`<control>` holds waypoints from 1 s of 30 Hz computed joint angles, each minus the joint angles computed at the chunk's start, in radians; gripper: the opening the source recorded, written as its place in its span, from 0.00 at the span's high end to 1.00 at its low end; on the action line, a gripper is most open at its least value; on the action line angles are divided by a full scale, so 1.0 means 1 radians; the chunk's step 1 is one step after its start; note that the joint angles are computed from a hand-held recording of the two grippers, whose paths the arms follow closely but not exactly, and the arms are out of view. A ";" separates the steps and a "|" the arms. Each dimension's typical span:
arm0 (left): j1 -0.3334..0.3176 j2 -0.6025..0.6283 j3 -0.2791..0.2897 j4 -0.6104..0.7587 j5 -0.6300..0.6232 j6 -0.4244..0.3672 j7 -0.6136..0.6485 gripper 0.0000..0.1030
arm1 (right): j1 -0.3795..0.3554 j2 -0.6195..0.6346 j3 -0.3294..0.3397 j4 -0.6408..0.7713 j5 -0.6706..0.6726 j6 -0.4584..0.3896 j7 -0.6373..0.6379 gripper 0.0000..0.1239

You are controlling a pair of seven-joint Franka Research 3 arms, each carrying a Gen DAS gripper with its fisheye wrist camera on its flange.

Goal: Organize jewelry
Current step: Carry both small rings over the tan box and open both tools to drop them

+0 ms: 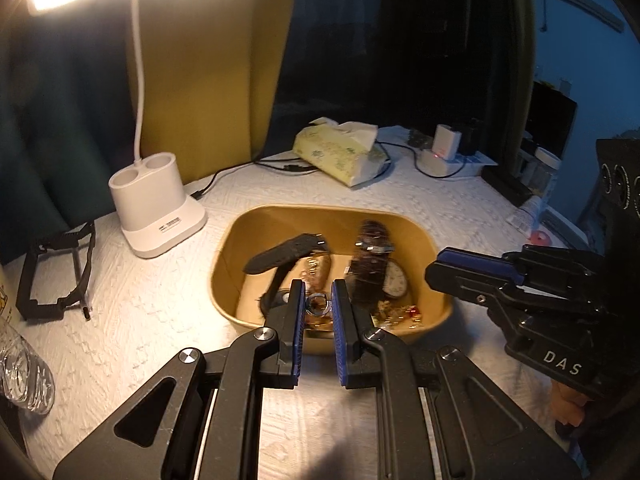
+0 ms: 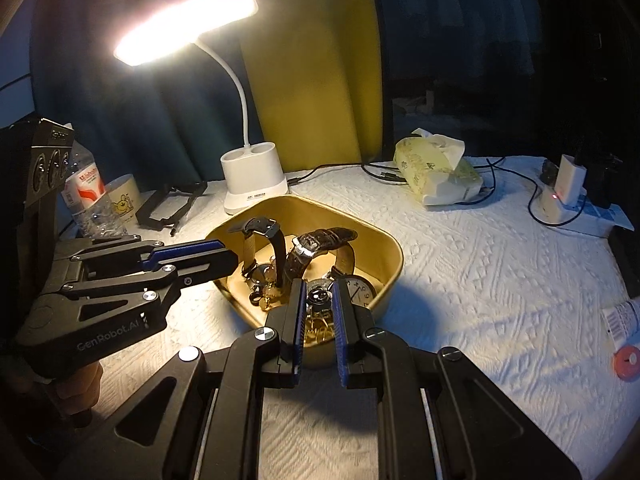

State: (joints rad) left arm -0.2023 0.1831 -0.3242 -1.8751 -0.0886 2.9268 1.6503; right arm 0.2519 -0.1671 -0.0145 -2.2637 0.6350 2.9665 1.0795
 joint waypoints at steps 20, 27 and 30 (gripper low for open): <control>0.033 -0.001 -0.009 0.002 -0.053 -0.011 0.008 0.71 | -0.072 0.036 0.048 0.013 -0.279 0.000 0.275 0.89; 0.031 -0.045 -0.007 -0.043 -0.099 0.004 0.046 0.70 | -0.083 -0.002 0.063 -0.017 -0.357 0.004 0.353 0.88; 0.028 -0.071 -0.005 -0.070 -0.132 0.012 0.073 0.70 | -0.092 -0.023 0.074 -0.032 -0.394 0.004 0.392 0.87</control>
State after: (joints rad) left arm -0.1742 0.1124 -0.3288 -1.9447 -0.2206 2.9390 1.7230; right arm 0.1601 -0.1897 0.0598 -2.2959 0.2413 2.9701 1.4719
